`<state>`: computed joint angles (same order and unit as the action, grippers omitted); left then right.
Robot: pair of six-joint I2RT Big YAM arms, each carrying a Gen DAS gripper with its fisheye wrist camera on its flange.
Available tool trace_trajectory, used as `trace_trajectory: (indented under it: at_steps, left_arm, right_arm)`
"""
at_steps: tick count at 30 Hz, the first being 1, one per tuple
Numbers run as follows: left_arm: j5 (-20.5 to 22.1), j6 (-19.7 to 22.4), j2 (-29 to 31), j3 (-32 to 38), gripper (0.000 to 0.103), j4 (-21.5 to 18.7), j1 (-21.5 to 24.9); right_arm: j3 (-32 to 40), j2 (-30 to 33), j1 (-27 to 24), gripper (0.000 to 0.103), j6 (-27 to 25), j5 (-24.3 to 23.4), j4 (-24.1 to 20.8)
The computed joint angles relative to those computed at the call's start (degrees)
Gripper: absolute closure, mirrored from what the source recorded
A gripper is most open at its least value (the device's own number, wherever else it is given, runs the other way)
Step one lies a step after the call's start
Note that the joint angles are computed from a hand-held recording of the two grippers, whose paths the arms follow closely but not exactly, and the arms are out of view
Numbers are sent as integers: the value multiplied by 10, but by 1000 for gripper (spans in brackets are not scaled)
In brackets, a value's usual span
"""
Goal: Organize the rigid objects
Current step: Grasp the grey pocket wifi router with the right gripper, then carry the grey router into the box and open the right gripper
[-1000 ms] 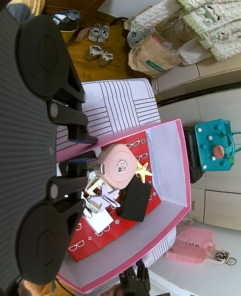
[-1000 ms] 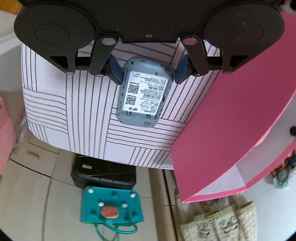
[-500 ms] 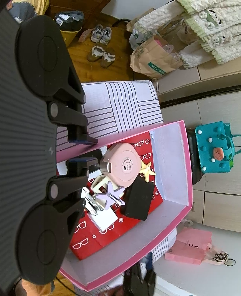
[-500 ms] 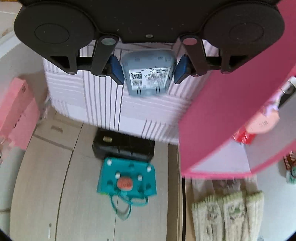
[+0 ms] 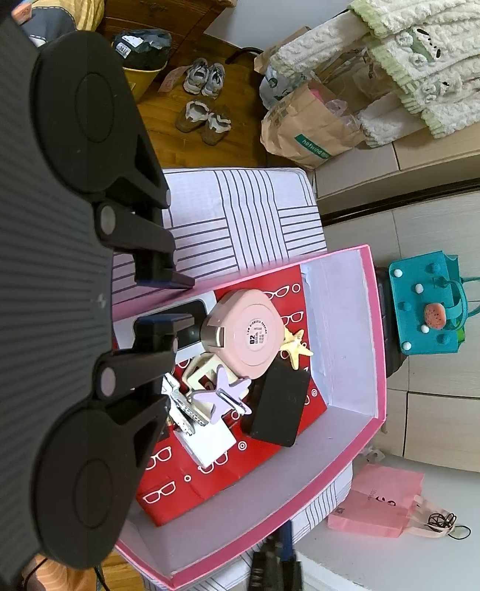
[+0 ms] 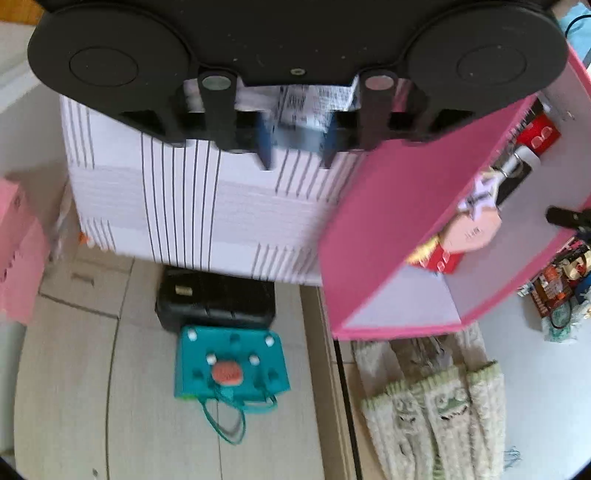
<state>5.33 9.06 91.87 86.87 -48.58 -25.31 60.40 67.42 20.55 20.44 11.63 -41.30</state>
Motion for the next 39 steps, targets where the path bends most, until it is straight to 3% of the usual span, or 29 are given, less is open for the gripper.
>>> trace_trajectory:
  at_steps: [2, 5, 7, 10, 13, 21, 25, 29, 34, 39]
  left_arm:
    - [0, -1, 2, 1, 90, 0, 0]
    - [-1, -3, 4, 3, 90, -1, 0]
    - [0, -2, 4, 3, 90, -2, 0]
    - [-1, -5, 6, 4, 90, -2, -1]
    - [1, -8, 9, 6, 90, -3, 0]
    - [3, -3, 10, 7, 90, -7, 1]
    - [2, 3, 15, 10, 90, -17, 1]
    - [9, 5, 9, 3, 90, -15, 3]
    - [19, 6, 3, -4, 90, -10, 7]
    - [28, 11, 1, -6, 90, -10, 10]
  right_arm:
    - [-10, 4, 10, 53, 12, 3, 2]
    - [-22, 7, 25, 41, 23, 3, 2]
    - [-23, 17, 40, 30, 22, 25, -1]
    - [-30, 32, 59, 25, 14, 63, 12]
    - [-55, 16, 51, 37, 11, 52, 55]
    - [-62, -23, 50, 38, 32, 91, 67]
    - [-29, -40, 66, 38, 3, 131, 56]
    - [11, -43, 87, 38, -48, 123, 65]
    - [63, 11, 106, 38, -98, 90, 70]
    - [132, 94, 99, 38, -128, 59, 30]
